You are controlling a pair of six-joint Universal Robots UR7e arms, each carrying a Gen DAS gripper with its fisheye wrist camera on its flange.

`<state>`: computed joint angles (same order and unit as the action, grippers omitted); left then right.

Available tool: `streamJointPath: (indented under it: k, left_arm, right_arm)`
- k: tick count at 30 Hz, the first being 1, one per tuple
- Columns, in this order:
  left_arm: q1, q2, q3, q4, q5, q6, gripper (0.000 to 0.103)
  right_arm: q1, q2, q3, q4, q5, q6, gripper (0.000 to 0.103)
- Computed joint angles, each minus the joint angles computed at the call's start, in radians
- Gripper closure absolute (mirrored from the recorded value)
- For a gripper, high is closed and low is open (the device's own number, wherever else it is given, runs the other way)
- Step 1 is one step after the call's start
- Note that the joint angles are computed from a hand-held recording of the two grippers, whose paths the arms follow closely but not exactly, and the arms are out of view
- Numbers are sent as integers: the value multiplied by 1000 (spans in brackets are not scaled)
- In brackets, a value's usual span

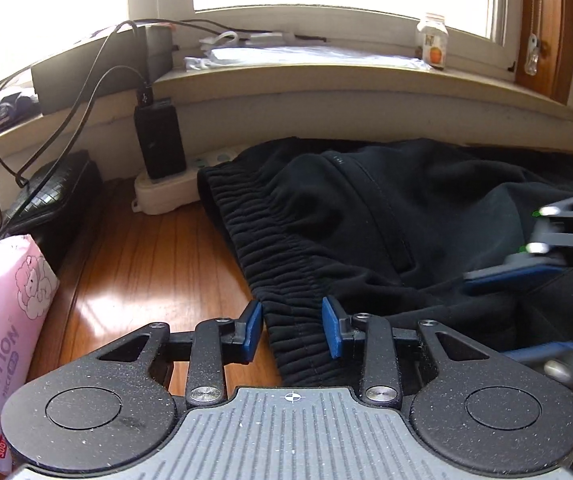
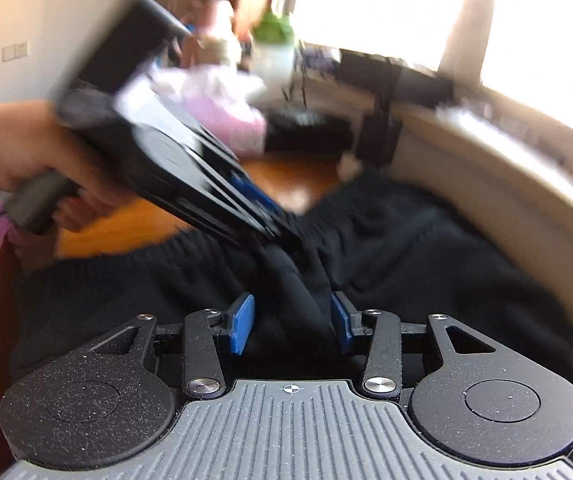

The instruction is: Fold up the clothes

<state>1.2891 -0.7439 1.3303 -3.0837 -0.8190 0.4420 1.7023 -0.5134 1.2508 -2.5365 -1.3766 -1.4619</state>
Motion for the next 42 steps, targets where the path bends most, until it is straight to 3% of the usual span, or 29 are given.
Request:
streamJointPath:
  k: [5, 10, 14, 20, 24, 26, 30, 34, 38, 42]
  left_arm:
    - [6, -7, 10, -10, -21, -22, 67]
    - [-3, 3, 0, -7, 12, 22, 66]
    - [-2, -1, -20, 58, 16, 9, 65]
    - [-10, 5, -36, 94, 47, 3, 65]
    - [-12, 6, -40, 107, 54, -10, 65]
    - [-13, 7, -39, 106, 59, -14, 65]
    - [-15, 6, -43, 119, 66, -26, 65]
    - [-18, -8, -42, 168, 71, -66, 65]
    - [-21, -29, -21, 187, 63, -114, 64]
    - [-30, -38, 16, 86, 83, -86, 61]
  right_arm:
    - [0, -112, 170, 79, 63, -58, 53]
    - [-5, -160, 358, -36, 58, -181, 45]
    - [-28, -161, 488, -229, 71, -292, 32]
    - [-93, -74, 645, -660, 178, -606, 18]
    - [-131, 13, 675, -885, 250, -739, 17]
    - [-145, 28, 683, -926, 284, -766, 26]
    - [-143, -35, 686, -816, 279, -704, 45]
    - [-115, -118, 666, -642, 235, -586, 65]
    - [-100, -179, 649, -502, 224, -534, 71]
    - [-77, -253, 593, -273, 194, -478, 81]
